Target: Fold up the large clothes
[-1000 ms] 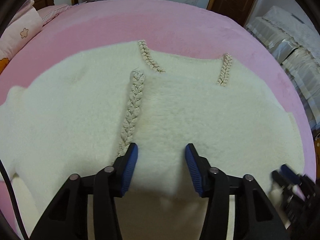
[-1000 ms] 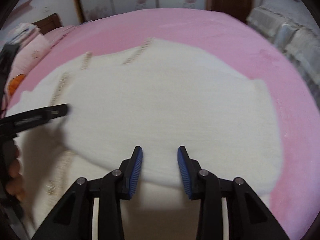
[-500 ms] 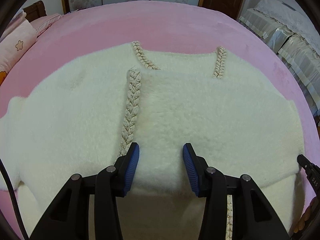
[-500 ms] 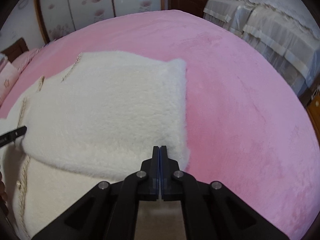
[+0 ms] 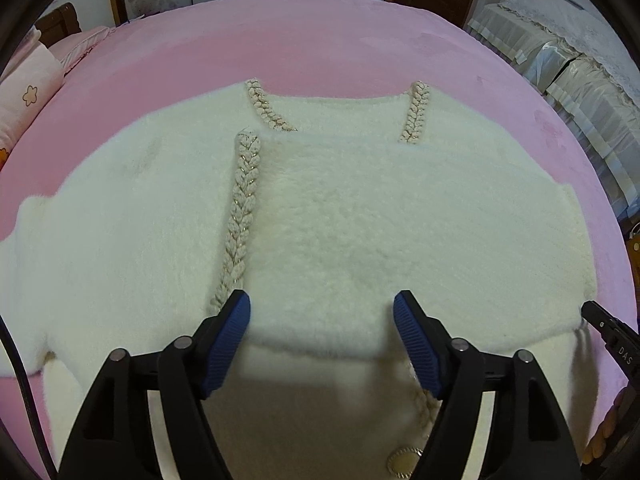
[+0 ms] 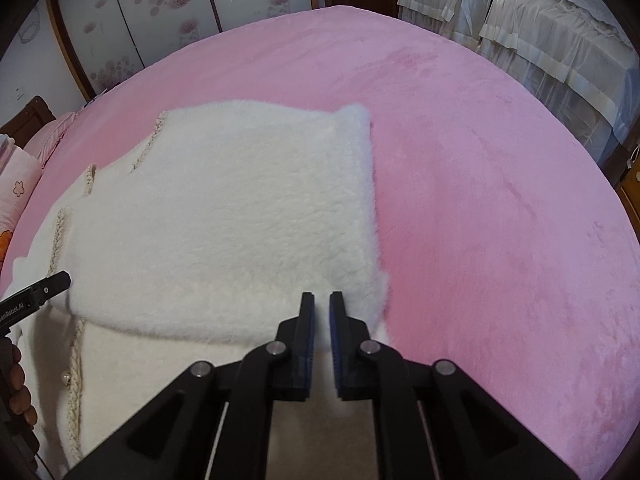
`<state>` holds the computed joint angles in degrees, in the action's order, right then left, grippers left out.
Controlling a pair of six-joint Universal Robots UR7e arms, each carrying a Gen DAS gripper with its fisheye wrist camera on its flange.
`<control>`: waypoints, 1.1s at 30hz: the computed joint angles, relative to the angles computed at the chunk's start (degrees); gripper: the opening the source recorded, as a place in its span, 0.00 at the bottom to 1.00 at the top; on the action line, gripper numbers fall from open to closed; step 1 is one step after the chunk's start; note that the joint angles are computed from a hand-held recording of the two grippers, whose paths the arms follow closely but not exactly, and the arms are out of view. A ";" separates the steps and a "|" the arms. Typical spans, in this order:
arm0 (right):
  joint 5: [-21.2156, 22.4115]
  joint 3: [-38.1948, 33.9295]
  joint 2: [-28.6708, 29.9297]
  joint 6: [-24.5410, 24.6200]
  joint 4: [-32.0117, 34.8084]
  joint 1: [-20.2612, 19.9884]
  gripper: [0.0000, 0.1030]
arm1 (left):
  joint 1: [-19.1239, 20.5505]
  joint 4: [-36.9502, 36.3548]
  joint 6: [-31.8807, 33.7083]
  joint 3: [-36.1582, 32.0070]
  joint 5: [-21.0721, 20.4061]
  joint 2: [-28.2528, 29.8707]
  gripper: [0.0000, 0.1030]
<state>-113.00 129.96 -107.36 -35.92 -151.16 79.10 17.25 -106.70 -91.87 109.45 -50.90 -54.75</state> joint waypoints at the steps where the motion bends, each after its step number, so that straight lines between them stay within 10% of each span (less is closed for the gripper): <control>1: -0.12 -0.09 -0.37 0.45 0.80 0.37 0.19 | -0.25 0.25 -0.16 -0.13 -0.43 -0.24 0.71; 18: -4.97 1.32 -11.93 4.05 14.97 9.39 0.26 | -9.32 17.09 -7.10 -4.63 -5.18 -5.05 0.71; 33: -13.55 2.11 -15.01 18.92 28.31 33.41 0.27 | -22.40 32.52 -17.77 -0.93 -14.28 -17.65 0.71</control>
